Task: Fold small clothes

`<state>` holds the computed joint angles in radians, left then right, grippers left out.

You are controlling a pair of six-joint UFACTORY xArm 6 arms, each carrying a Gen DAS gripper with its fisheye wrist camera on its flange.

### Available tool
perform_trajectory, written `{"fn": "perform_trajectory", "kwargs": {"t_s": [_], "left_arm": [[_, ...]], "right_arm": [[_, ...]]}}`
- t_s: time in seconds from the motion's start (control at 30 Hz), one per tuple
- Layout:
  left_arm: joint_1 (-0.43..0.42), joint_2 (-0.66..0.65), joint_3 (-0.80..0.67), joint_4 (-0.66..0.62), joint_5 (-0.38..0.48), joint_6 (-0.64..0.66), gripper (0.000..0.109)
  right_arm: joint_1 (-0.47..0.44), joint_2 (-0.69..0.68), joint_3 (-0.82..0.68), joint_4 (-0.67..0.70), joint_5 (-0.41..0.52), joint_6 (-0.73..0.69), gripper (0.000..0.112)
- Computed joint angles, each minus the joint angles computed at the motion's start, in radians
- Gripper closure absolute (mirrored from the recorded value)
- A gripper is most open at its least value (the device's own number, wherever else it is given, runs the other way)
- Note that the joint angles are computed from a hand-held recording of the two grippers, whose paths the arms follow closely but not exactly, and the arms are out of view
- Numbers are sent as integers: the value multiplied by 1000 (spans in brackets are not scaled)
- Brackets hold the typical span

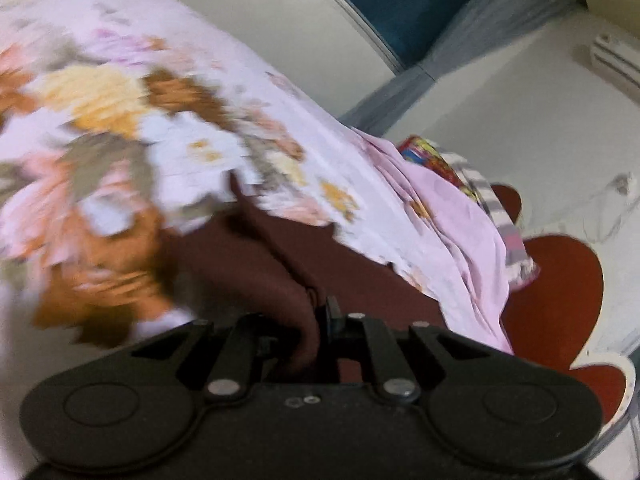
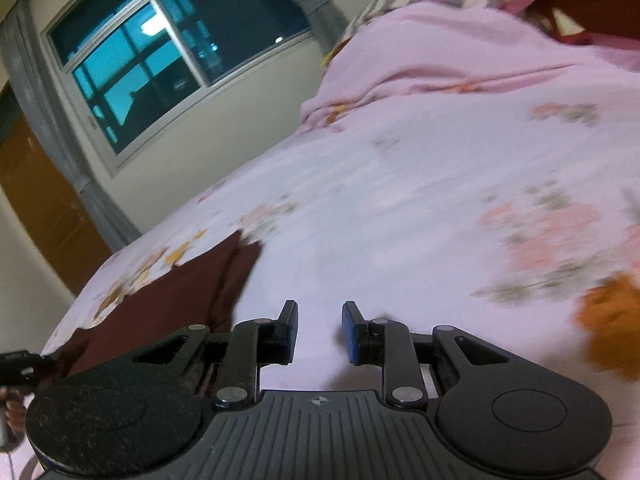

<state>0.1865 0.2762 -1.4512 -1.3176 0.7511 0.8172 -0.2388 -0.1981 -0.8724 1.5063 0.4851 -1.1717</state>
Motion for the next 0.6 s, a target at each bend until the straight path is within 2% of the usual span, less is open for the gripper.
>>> {"fn": "perform_trajectory", "kwargs": {"t_s": [0.13, 0.3, 0.43, 0.6], "left_arm": [[-106, 31, -112, 166, -44, -133, 99], [-265, 137, -294, 452, -91, -367, 99], [-361, 250, -444, 614, -86, -520, 99], [-448, 366, -601, 779, -57, -653, 99]], "right_arm": [[-100, -57, 42, -19, 69, -9, 88], [-190, -104, 105, 69, 72, -82, 88], [-244, -71, 81, 68, 151, -24, 88], [-294, -59, 64, 55, 222, -25, 88]]}}
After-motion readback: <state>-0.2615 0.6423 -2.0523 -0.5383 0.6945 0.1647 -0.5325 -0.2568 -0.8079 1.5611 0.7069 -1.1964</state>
